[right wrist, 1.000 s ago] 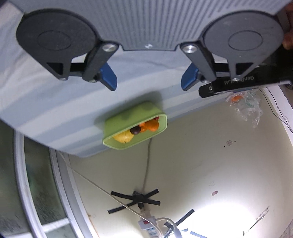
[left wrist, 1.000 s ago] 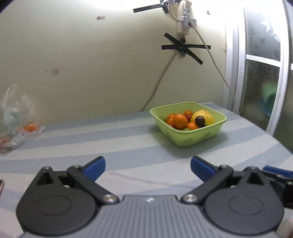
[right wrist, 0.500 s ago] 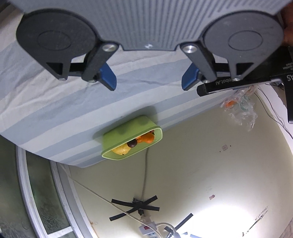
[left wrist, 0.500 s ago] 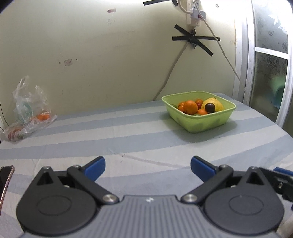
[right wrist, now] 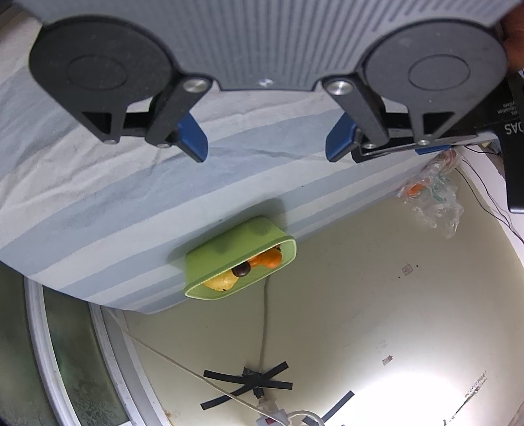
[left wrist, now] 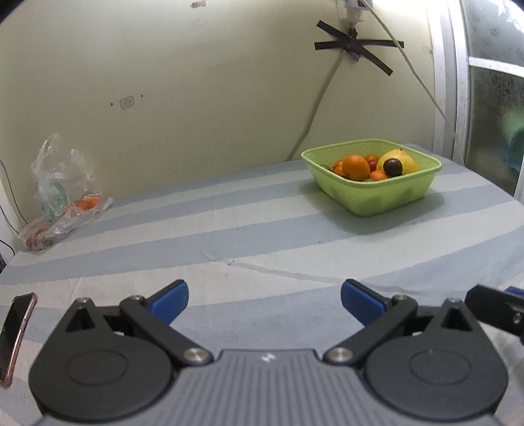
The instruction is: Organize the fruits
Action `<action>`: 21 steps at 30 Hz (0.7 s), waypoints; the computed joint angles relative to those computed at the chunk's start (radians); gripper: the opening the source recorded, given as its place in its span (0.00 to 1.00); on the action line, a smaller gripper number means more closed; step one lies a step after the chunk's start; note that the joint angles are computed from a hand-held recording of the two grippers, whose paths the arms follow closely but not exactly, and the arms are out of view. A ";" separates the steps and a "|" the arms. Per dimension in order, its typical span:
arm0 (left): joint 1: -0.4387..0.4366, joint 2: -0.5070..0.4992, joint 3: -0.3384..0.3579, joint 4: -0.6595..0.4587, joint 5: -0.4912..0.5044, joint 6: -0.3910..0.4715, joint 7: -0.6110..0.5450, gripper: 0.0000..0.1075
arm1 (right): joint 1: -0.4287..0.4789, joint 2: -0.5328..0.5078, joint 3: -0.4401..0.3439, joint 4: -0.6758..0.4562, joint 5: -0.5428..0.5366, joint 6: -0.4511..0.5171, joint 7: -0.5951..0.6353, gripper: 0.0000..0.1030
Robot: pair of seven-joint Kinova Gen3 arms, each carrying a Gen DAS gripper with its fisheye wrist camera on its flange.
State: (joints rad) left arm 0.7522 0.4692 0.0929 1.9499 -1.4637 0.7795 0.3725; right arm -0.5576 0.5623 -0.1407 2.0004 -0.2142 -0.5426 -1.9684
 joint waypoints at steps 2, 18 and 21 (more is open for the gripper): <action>-0.006 0.006 0.003 -0.009 0.012 -0.008 -0.020 0.96 | 0.009 0.003 -0.004 0.001 0.004 -0.002 -0.009 0.79; 0.036 0.068 -0.053 -0.103 0.156 -0.010 -0.211 0.96 | 0.061 0.022 -0.025 -0.014 0.072 0.024 -0.076 0.79; 0.041 0.070 -0.065 -0.106 0.165 -0.026 -0.227 0.96 | 0.064 0.023 -0.024 -0.016 0.077 0.028 -0.083 0.79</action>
State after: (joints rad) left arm 0.7937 0.5391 0.0276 1.8438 -1.2991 0.7536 0.1458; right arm -0.4933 0.5851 -0.1649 1.9843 -0.1368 -0.5142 -2.0514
